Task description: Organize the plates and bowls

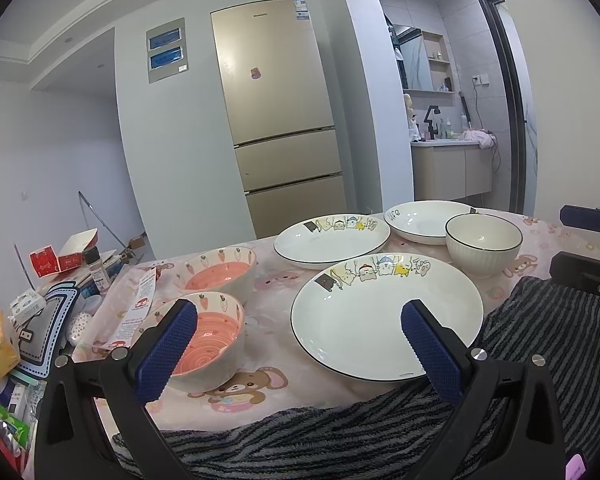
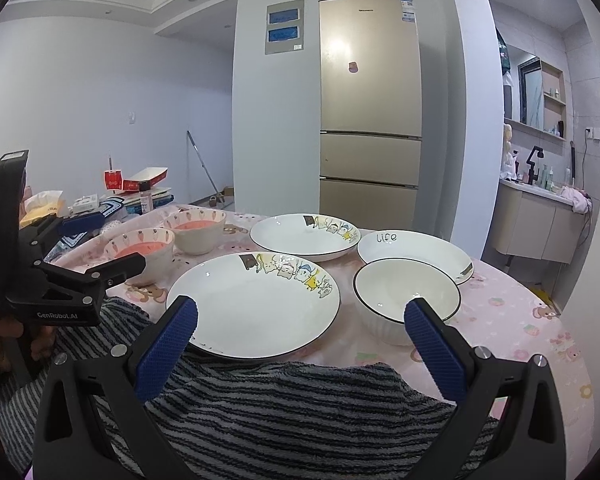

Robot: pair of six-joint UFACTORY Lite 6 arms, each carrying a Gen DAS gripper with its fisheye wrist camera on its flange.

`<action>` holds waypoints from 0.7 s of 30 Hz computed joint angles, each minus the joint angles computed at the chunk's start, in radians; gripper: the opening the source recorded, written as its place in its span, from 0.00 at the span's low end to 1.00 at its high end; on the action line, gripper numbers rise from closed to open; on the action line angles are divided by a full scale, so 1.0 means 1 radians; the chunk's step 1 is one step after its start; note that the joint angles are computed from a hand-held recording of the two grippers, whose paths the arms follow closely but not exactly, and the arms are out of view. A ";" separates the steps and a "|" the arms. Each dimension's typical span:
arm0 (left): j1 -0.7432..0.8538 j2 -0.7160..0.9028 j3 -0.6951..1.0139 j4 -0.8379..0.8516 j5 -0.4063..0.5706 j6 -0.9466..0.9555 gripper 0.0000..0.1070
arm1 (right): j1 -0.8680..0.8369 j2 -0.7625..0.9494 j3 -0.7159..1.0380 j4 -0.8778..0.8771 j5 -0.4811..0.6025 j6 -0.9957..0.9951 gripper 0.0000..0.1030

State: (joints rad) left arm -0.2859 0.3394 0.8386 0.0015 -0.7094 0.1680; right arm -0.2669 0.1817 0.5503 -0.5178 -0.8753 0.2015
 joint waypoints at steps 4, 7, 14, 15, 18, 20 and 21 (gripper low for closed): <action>0.000 0.003 0.003 -0.004 -0.002 0.004 0.96 | -0.002 0.000 -0.001 -0.001 -0.001 -0.002 1.00; 0.009 -0.008 -0.006 0.011 -0.005 -0.014 0.96 | 0.001 0.001 0.000 0.008 0.002 -0.006 1.00; 0.017 -0.047 -0.024 0.003 0.001 -0.019 0.96 | 0.018 -0.059 -0.055 0.030 -0.038 -0.062 1.00; 0.015 -0.060 -0.033 -0.004 -0.001 -0.010 0.96 | 0.026 -0.074 -0.062 0.041 -0.034 -0.074 1.00; 0.030 -0.112 -0.065 0.065 -0.004 -0.057 0.96 | 0.037 -0.111 -0.065 0.022 -0.009 -0.059 1.00; 0.051 -0.149 -0.064 0.132 0.033 -0.125 0.96 | 0.040 -0.133 -0.057 -0.009 0.014 -0.022 1.00; 0.067 -0.165 -0.056 0.183 0.057 -0.177 0.96 | 0.036 -0.146 -0.049 -0.039 0.026 0.011 1.00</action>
State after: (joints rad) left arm -0.2192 0.1740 0.7825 0.1844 -0.6522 -0.0086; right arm -0.2306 0.0354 0.5009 -0.5569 -0.8498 0.2124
